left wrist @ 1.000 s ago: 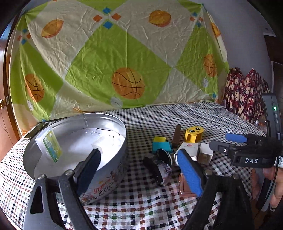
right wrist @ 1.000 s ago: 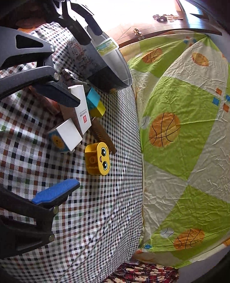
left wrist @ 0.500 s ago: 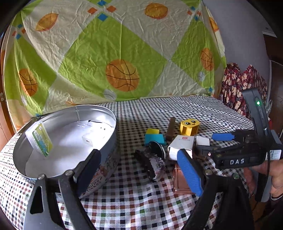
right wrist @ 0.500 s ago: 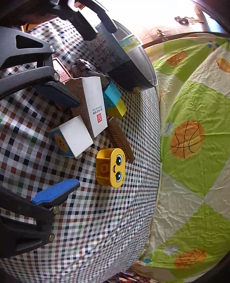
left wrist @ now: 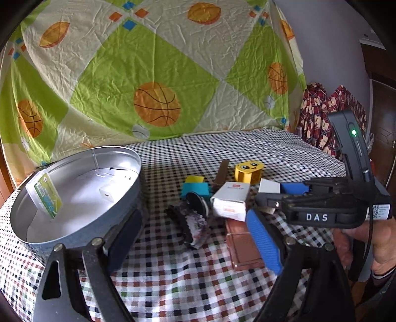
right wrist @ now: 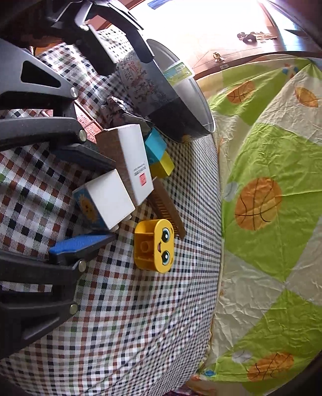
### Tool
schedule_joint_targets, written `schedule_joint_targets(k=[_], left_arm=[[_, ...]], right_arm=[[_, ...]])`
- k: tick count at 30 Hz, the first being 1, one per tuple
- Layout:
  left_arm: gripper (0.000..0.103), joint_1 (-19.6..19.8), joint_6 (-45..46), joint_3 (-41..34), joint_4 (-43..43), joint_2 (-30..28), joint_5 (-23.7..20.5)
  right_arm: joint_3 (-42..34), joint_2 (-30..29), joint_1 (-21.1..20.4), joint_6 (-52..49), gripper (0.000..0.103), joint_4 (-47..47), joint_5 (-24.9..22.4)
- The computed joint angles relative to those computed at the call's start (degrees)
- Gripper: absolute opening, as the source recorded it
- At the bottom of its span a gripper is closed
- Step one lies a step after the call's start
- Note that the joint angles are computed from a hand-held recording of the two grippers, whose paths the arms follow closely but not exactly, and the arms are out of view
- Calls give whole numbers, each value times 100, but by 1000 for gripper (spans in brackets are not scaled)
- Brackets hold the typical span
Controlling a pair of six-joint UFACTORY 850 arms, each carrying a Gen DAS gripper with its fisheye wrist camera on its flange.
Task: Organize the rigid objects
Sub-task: 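Move both open tools back toward the remaining objects on the table, then grasp the pink-brown flat case with the left tool while the right tool grasps the sun-face white cube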
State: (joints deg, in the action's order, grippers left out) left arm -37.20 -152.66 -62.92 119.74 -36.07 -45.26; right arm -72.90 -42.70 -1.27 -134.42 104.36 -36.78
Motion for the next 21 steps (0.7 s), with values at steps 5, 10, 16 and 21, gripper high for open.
schedule_joint_targets(k=[5, 10, 16, 21], left_arm=[[80, -48, 212, -199, 31, -100, 343], [65, 41, 357, -486, 30, -250, 1027], [61, 128, 995, -1010, -493, -554, 1624], [45, 244, 987, -1231, -531, -691, 2029]], right_arm=[[260, 130, -83, -550, 52, 822, -160], [243, 122, -101, -517, 52, 884, -180], [224, 103, -100, -505, 52, 976, -174], [236, 113, -95, -522, 53, 1005, -169]])
